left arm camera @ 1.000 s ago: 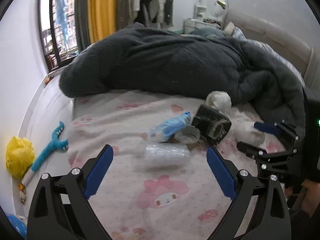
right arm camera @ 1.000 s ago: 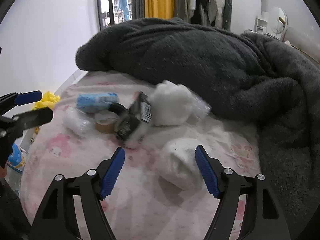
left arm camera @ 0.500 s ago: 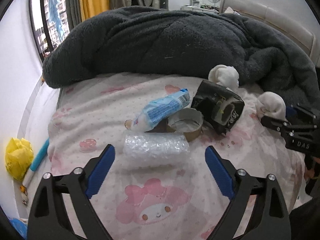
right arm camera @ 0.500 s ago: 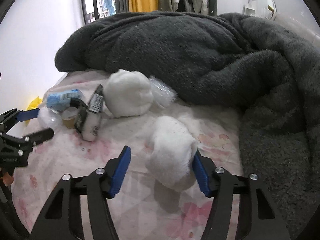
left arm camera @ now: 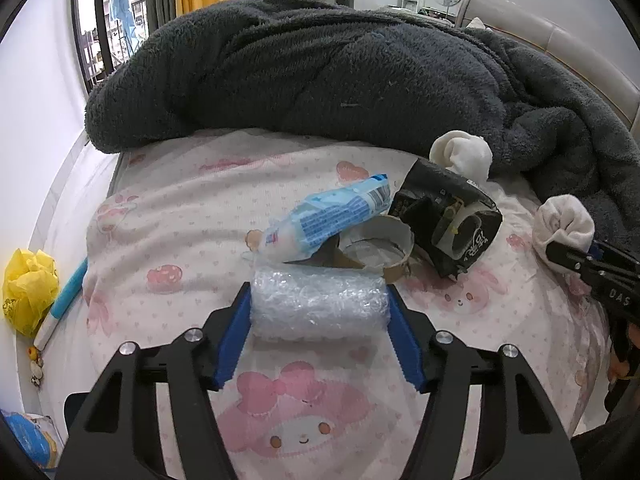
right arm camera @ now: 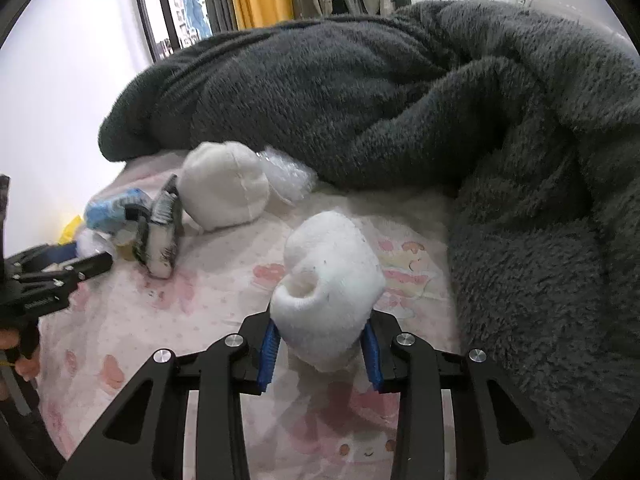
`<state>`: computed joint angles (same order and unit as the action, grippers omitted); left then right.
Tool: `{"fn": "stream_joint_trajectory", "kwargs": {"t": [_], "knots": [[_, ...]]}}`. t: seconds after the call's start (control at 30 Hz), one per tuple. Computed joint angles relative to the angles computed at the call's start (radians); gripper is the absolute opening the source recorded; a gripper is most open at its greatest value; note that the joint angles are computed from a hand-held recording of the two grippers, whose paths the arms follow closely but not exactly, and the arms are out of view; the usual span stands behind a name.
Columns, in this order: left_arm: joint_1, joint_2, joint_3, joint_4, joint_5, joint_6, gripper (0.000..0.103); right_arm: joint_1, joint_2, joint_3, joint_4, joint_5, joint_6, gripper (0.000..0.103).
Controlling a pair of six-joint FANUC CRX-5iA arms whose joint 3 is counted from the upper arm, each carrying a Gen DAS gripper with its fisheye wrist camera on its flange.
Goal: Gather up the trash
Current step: 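Grasp the bubble wrap roll with the left gripper while the right gripper grasps the white tissue ball, then carry the bubble wrap with the left gripper to the bin and release it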
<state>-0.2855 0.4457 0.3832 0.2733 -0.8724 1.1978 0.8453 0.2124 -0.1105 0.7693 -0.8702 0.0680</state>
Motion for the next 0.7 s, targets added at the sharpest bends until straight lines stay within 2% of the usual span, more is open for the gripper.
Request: {"fn": "stream_joint_trajectory", "kwargs": {"t": [0.2,0.4,0.7], "knots": [[0.011,-0.016,-0.022,0.045,-0.012,-0.031,0.066,0.02,-0.004,0.006,0.041,0.006,-0.05,0.036],[0.03,-0.065,-0.087,0.079,0.012,-0.076,0.066,0.047,0.016,0.043,0.04,0.006,-0.07,0.036],[0.082,-0.173,-0.227,0.148,0.038,-0.163,0.066,0.113,0.074,0.168,-0.025,-0.079,0.032,0.036]]}}
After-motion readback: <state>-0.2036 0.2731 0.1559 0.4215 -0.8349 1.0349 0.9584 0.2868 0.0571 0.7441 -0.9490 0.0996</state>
